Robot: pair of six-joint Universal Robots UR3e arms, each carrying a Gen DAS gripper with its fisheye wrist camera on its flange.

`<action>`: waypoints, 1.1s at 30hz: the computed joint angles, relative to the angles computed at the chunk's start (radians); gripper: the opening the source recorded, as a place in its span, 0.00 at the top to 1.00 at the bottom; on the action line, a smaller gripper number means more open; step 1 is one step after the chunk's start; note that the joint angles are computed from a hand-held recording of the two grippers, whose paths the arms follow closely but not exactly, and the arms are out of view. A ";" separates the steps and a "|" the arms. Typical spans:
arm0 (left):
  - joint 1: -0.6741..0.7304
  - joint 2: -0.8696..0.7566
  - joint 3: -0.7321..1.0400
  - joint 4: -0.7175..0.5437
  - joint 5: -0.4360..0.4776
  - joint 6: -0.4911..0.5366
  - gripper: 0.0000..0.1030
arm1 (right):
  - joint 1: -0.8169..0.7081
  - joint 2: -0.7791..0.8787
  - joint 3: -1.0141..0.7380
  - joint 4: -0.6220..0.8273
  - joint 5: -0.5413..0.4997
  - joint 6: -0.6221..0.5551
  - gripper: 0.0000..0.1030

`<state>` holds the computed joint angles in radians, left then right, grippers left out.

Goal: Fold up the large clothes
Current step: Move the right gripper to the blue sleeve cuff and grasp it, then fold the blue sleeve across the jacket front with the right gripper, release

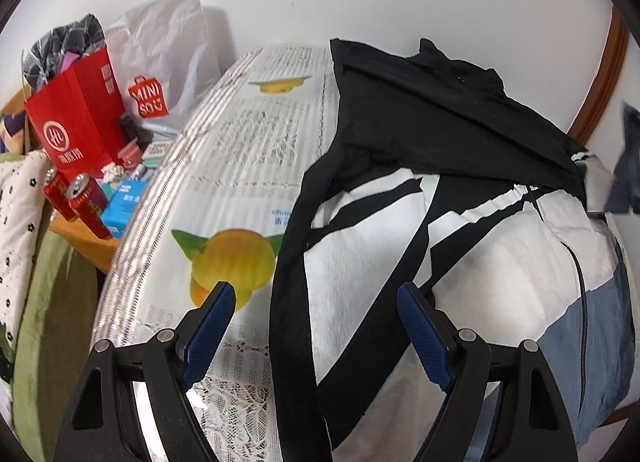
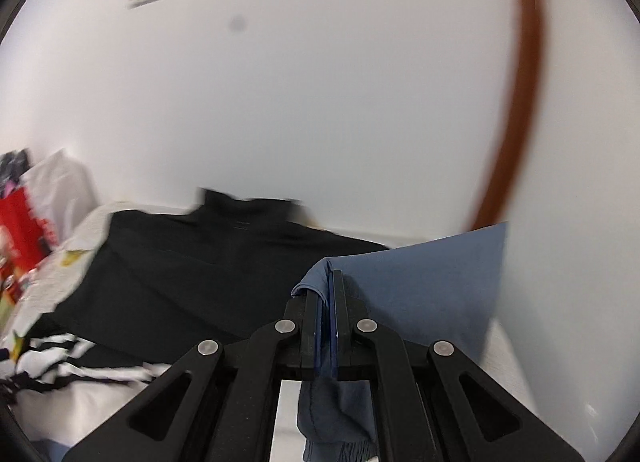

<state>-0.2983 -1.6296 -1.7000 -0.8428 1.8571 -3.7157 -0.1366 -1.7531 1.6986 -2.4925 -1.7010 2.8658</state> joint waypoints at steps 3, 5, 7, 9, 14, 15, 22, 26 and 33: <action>0.012 0.003 -0.015 0.013 -0.018 0.020 0.21 | 0.140 0.143 -0.041 -0.070 -0.024 0.017 0.97; 0.019 0.007 -0.019 0.015 -0.025 0.028 0.21 | 0.210 0.208 -0.051 -0.087 -0.034 0.032 0.97; 0.024 0.012 -0.021 0.012 -0.033 0.033 0.21 | 0.267 0.275 -0.052 -0.097 -0.048 0.056 0.97; 0.025 0.017 -0.021 0.007 -0.037 0.038 0.21 | 0.295 0.329 -0.045 -0.104 -0.056 0.079 0.97; 0.017 0.016 -0.003 -0.014 -0.031 0.045 0.21 | 0.275 0.400 -0.006 -0.146 -0.044 0.108 0.88; 0.013 0.012 0.005 -0.020 -0.027 0.045 0.21 | 0.263 0.381 0.020 -0.146 -0.037 0.112 0.74; -0.038 -0.036 0.111 -0.071 0.007 0.029 0.21 | 0.190 0.237 0.098 -0.016 0.028 0.119 0.23; -0.083 -0.088 0.218 -0.127 0.031 0.019 0.21 | 0.139 0.059 0.185 0.039 0.105 0.071 0.22; -0.185 -0.255 0.514 -0.246 0.107 0.005 0.21 | -0.104 -0.283 0.298 0.198 0.221 -0.054 0.20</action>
<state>-0.4830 -1.8849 -1.1863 -1.0892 1.9638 -3.7112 -0.2406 -2.0362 1.9964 -2.2946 -1.4800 2.8121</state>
